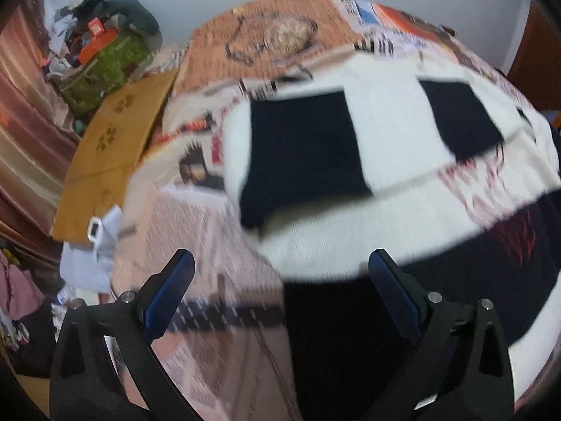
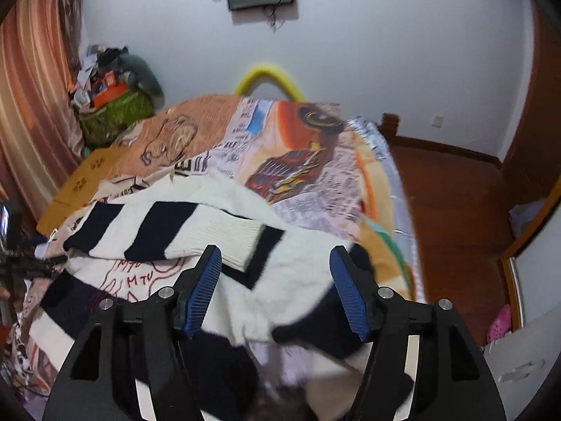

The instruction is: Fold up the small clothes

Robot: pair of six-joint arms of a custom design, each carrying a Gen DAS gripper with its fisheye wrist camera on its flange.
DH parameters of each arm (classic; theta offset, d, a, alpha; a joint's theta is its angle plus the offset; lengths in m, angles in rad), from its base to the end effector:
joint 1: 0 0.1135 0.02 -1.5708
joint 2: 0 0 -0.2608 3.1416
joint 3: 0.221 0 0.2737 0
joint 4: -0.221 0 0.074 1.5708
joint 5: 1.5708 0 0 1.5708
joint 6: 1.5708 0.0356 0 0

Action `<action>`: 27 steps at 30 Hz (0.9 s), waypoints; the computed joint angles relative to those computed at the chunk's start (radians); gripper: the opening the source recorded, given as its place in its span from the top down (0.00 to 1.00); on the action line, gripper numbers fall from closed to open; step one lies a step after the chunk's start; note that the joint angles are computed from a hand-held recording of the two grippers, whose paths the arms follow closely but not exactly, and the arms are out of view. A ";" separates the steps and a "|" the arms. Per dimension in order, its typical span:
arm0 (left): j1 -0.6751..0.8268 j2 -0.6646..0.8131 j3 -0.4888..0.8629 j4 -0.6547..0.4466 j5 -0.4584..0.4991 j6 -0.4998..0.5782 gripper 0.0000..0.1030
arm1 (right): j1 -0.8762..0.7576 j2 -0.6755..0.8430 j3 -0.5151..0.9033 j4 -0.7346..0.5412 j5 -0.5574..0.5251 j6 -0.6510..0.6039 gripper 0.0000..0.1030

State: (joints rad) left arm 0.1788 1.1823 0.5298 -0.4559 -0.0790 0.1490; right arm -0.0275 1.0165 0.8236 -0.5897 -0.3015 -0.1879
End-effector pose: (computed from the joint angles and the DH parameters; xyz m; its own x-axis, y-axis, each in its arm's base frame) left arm 0.2147 0.0417 0.1424 -0.9024 -0.0127 -0.4307 -0.0788 0.9876 0.1361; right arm 0.2331 0.0042 0.2668 -0.6580 -0.1603 -0.7357 -0.3126 0.9470 0.0733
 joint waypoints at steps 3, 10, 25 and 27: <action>-0.007 0.000 -0.058 0.012 0.009 -0.041 0.03 | -0.059 -0.056 -0.040 -0.013 0.006 -0.039 0.41; 0.057 -0.098 -0.156 0.031 0.176 -0.162 0.49 | -0.304 -0.142 -0.140 -0.067 -0.108 -0.148 0.34; 0.053 -0.136 -0.139 -0.034 -0.022 -0.094 0.63 | -0.693 0.157 -0.220 -0.005 -0.210 -0.309 0.33; 0.034 -0.178 -0.128 -0.086 -0.011 -0.100 0.54 | -0.710 0.219 -0.220 0.015 -0.214 -0.300 0.33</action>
